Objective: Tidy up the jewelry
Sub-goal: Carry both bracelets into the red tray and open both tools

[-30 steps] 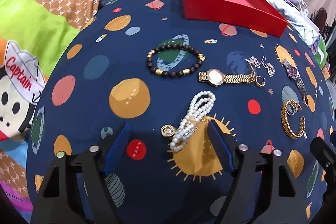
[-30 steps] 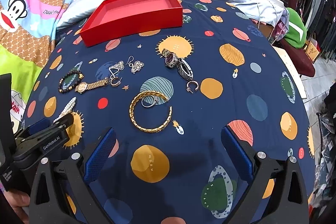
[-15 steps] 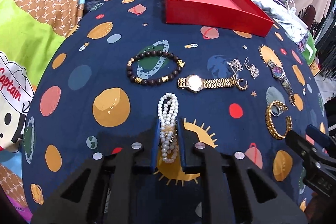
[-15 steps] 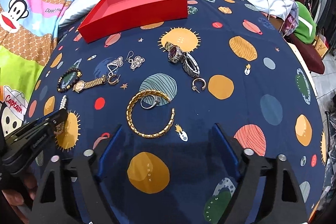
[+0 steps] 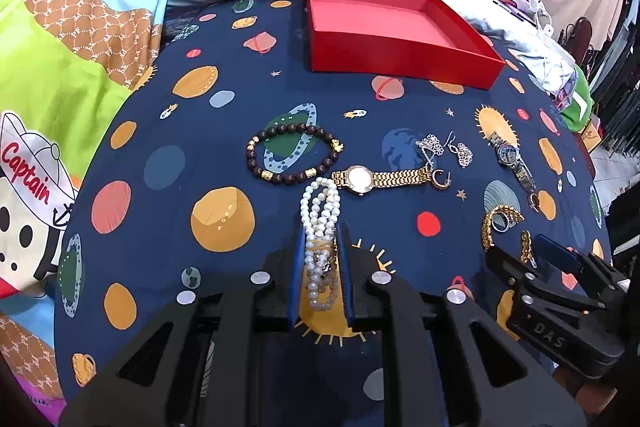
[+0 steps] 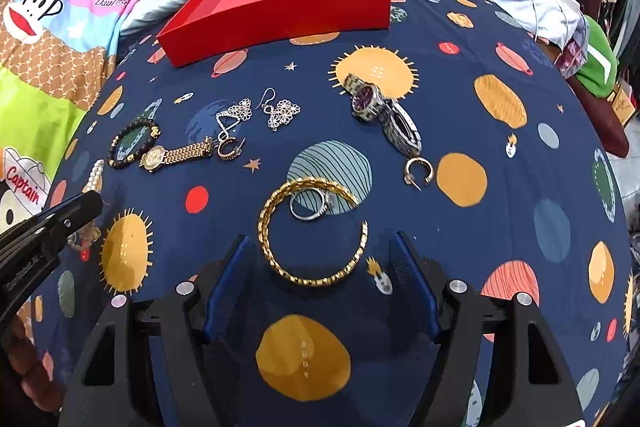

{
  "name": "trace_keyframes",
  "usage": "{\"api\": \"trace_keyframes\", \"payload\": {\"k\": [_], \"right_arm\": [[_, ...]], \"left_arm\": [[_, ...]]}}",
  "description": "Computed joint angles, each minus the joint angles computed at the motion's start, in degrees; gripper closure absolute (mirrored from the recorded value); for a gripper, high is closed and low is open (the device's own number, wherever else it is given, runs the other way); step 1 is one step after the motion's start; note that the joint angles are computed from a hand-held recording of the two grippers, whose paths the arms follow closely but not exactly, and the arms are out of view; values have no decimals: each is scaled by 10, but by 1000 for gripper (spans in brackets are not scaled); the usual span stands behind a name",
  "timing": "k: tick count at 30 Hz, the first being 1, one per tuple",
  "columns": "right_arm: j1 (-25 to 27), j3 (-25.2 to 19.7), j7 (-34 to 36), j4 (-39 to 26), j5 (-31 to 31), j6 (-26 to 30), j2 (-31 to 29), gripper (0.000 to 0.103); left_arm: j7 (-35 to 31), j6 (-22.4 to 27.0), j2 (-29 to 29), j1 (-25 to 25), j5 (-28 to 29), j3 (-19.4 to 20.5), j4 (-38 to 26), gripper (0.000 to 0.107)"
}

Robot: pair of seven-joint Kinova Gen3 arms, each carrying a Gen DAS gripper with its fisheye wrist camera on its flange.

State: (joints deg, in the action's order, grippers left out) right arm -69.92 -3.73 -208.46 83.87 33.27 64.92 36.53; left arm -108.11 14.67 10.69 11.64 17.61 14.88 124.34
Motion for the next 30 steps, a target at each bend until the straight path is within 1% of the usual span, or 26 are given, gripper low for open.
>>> {"api": "trace_keyframes", "payload": {"k": [1,4,5,8,13,16,20,25,30], "right_arm": [[1,0,4,-5,0,4,3,34],[0,0,24,-27,-3,31,16,46],[0,1,26,-29,-3,33,17,48],[-2,3,25,-26,-2,31,16,48],[-6,4,8,-7,5,12,4,49],[-11,4,0,-5,12,14,-2,49],[-18,2,-9,-5,26,23,-12,49],[-29,0,-11,-13,54,48,-28,48],[-18,-6,2,-7,82,54,-52,48]], "left_arm": [[3,0,0,3,-2,-2,0,92],[5,2,1,4,-4,-3,-1,92],[3,3,1,2,-2,-1,-2,92],[3,5,2,3,-5,-3,-3,92],[3,5,1,6,-8,-3,-2,92],[-4,4,-3,1,-1,1,0,92],[-20,7,-13,-9,18,7,0,92],[-54,18,-29,-17,54,10,-6,92],[-81,31,-28,-10,77,4,-34,92]]}}
